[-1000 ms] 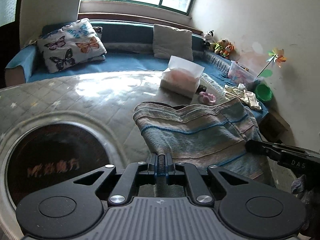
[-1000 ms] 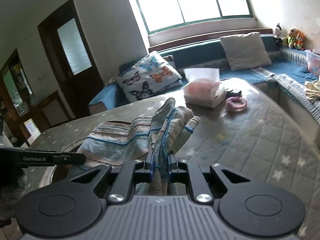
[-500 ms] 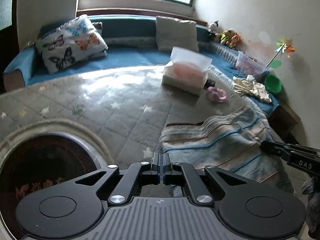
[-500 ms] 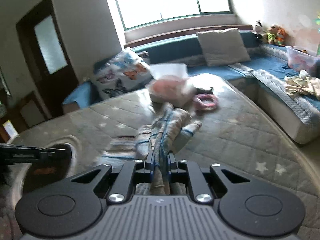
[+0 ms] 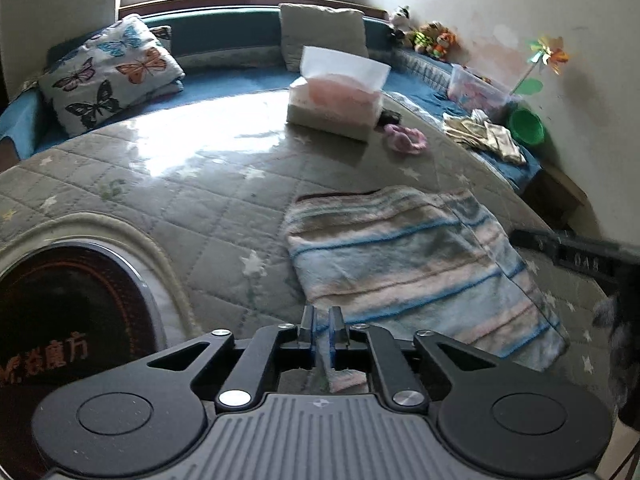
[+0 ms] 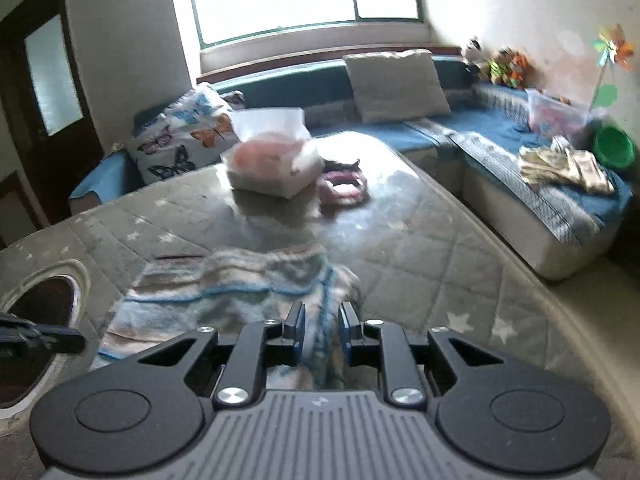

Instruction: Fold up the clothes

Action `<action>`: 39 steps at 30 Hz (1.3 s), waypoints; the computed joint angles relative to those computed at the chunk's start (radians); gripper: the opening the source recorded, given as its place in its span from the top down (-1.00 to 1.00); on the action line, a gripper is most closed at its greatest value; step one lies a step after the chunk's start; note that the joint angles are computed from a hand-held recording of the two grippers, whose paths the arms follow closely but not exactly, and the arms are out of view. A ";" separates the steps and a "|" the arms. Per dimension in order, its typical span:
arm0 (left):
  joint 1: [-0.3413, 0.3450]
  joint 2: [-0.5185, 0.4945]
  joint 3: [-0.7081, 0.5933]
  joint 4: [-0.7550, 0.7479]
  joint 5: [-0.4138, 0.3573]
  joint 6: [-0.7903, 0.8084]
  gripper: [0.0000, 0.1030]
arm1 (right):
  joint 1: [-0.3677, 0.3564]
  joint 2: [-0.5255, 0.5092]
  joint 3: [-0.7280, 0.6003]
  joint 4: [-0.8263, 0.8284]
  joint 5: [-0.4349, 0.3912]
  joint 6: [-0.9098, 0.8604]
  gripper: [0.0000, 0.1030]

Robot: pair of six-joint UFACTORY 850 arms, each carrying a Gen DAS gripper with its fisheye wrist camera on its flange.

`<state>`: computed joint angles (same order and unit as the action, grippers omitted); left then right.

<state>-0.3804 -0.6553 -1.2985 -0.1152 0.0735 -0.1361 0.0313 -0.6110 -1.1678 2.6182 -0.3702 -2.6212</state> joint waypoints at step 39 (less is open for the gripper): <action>-0.038 0.010 0.061 0.178 0.039 -0.072 -0.01 | 0.063 -0.163 -0.243 -0.362 0.065 0.326 0.29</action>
<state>-0.4185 -0.6455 -1.2370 0.0625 0.1126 -0.2083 0.0940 -0.7744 -1.4106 2.2565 -0.3050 -2.2956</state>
